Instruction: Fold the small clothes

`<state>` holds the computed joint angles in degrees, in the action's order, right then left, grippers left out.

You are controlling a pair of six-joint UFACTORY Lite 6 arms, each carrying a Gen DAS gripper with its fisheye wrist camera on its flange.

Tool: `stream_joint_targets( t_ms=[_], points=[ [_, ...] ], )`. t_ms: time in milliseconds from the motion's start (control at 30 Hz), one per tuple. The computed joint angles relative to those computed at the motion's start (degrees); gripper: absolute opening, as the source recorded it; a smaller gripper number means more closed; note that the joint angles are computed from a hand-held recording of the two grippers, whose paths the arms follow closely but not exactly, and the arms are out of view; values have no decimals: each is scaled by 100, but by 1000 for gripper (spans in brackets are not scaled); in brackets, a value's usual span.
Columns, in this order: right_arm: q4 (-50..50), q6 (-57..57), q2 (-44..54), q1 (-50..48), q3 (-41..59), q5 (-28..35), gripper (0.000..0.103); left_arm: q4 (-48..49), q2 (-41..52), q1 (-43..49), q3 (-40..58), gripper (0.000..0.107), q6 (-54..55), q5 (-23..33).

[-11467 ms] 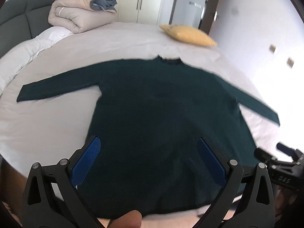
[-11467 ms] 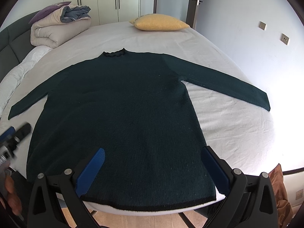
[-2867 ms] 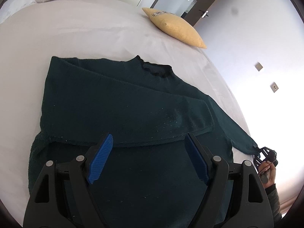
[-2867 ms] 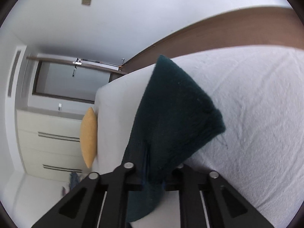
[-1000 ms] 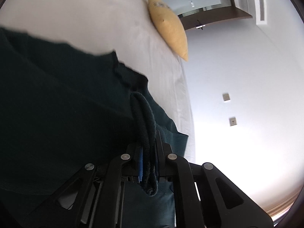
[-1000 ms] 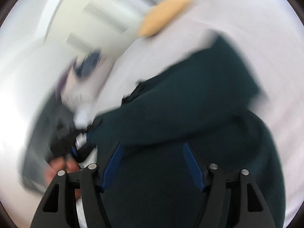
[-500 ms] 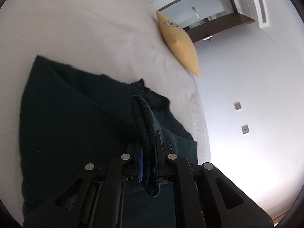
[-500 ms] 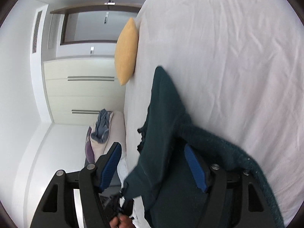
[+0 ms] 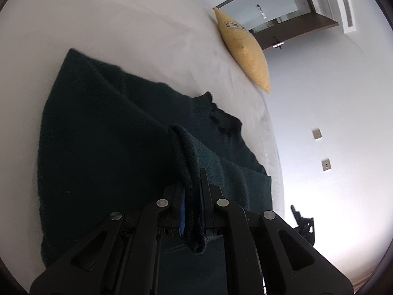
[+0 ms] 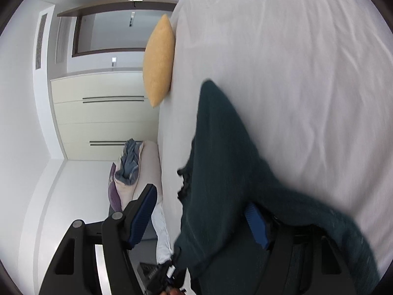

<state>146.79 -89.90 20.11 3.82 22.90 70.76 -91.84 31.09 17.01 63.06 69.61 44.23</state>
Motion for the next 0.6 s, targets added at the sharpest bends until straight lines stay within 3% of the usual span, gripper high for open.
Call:
stream_joint_targets(
  t_ms=[200, 433, 600],
  points=[
    [35, -130, 139, -62, 98, 77, 71, -199, 131, 201, -156, 7, 322, 15],
    [-99, -269, 27, 300, 454, -965, 72, -226, 200, 439, -318, 7, 586, 50],
    [-317, -216, 5, 205, 444, -941, 72, -263, 196, 462, -354, 7, 676, 34]
  ],
)
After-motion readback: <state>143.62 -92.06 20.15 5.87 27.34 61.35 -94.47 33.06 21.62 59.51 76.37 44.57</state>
